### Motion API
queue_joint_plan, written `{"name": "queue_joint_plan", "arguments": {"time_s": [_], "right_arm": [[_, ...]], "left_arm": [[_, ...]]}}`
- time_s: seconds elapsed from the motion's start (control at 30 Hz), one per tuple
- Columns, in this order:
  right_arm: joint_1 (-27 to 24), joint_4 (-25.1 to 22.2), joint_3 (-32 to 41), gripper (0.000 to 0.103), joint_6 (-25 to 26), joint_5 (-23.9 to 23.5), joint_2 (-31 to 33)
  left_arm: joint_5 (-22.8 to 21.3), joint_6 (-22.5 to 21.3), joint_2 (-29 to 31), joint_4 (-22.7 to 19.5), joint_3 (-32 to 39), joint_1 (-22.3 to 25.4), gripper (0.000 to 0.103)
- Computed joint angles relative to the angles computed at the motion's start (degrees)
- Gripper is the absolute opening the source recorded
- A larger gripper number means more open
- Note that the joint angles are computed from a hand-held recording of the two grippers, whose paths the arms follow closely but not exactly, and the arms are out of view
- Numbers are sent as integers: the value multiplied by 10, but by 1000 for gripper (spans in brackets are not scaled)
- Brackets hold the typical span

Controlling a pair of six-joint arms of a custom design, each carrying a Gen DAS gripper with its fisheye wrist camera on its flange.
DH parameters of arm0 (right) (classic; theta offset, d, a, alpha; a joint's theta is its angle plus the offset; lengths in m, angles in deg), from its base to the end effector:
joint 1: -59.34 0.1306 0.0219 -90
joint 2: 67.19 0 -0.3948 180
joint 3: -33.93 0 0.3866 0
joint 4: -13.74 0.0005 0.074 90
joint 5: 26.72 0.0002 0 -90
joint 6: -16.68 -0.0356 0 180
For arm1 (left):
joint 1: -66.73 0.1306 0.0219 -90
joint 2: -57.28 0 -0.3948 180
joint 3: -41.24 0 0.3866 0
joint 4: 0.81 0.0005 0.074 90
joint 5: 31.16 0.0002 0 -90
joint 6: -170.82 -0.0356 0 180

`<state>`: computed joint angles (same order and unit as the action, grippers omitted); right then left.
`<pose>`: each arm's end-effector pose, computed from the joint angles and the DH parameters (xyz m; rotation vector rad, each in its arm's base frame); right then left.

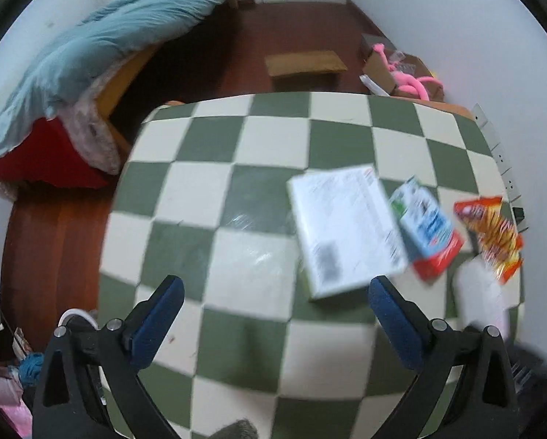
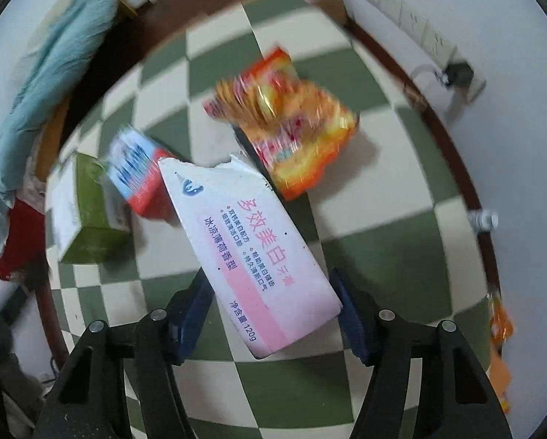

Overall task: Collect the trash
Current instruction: 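Grasp the white medicine box with the left tool while the right tool grasps the pink toothpaste box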

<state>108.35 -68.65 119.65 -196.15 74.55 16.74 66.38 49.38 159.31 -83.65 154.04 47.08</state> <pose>0.2576 0.2851 0.4278 1.7763 2.3254 0.2194 0.4856 -0.1789 0.4849 1.2398 2.5262 -0.1388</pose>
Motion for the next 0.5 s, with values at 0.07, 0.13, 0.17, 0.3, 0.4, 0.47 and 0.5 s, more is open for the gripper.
{"name": "queue_joint_plan", "arguments": {"time_s": [0.07, 0.13, 0.17, 0.3, 0.4, 0.47, 0.5], "right_arm": [[9, 8, -6, 76, -20, 16, -4], [5, -20, 10, 79, -17, 22, 6], [2, -28, 15, 79, -9, 23, 8], [-13, -41, 20, 79, 33, -2, 25], [-23, -51, 38, 77, 56, -8, 51], [-25, -52, 51, 74, 66, -11, 69], [-25, -54, 53, 73, 70, -11, 72]], "left_arm": [[-5, 8, 24, -32, 28, -16, 103], [-13, 23, 48, -54, 52, -34, 103], [-17, 27, 55, -60, 57, -40, 103], [-49, 48, 77, -75, 59, -63, 103], [-58, 63, 84, -74, 49, -66, 102], [-44, 72, 86, -70, 43, -60, 98], [-34, 74, 84, -64, 39, -55, 81]]}}
